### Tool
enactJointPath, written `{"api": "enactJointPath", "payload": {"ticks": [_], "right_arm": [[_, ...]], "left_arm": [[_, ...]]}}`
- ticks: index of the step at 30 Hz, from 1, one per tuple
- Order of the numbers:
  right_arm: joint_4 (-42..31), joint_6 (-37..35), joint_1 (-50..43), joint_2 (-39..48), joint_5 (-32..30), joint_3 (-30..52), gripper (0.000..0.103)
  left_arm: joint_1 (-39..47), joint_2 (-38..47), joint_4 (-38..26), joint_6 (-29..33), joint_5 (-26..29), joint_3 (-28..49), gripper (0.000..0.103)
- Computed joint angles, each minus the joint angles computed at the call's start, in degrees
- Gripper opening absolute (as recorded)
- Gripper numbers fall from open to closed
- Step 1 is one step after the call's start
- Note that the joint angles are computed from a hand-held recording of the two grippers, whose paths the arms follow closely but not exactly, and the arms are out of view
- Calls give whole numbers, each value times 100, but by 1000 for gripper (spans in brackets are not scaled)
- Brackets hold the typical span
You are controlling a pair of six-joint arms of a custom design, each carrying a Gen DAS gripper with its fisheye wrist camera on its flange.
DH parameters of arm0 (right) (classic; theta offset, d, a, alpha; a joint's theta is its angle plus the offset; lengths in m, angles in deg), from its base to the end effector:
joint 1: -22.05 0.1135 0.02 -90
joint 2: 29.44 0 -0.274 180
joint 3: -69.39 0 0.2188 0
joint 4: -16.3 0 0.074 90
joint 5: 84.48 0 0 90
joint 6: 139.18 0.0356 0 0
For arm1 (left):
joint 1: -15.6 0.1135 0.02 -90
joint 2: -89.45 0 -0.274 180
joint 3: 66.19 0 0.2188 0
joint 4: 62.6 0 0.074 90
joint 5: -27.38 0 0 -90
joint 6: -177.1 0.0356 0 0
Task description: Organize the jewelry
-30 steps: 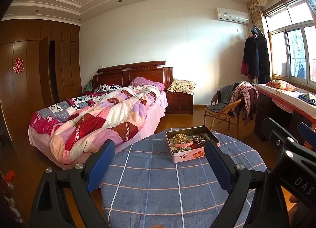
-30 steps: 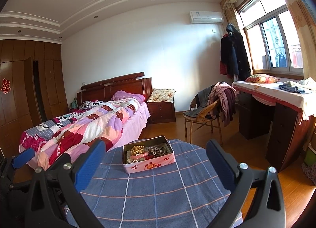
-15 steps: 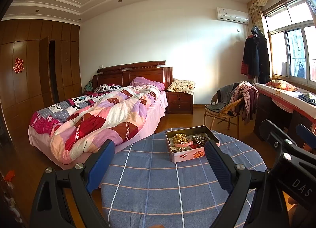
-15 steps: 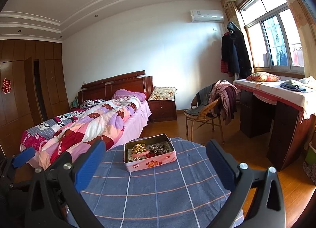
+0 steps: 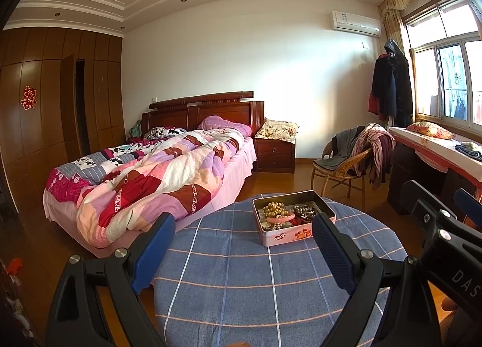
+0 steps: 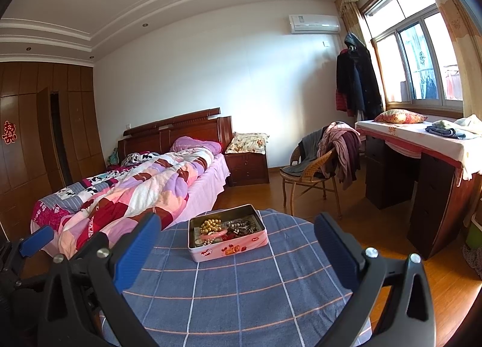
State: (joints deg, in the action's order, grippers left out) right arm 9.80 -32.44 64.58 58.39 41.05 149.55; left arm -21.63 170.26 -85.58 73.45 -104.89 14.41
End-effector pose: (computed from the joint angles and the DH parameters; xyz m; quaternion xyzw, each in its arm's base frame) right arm 0.2544 0.2053 0.3329 0.0151 0.7742 0.0801 0.6277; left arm 0.2432 -0.1547 0.3437 -0.0352 0.8028 0.0512 0.5930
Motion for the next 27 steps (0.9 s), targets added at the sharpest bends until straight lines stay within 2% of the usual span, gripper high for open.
{"api": "enactJointPath", "payload": {"ticks": [10, 16, 21, 27], "right_arm": [[-70, 70, -42, -36, 6, -50, 103], [-204, 158, -148, 84, -31, 69, 103], [-328, 251, -264, 232, -91, 196, 103], [-592, 324, -444, 496, -212, 433, 103]], "left_arm": [[78, 191, 52, 0, -160, 40, 92], [254, 387, 90, 1, -57, 163, 92], [446, 616, 68, -75, 235, 352, 92], [784, 974, -73, -200, 974, 652, 92]]}}
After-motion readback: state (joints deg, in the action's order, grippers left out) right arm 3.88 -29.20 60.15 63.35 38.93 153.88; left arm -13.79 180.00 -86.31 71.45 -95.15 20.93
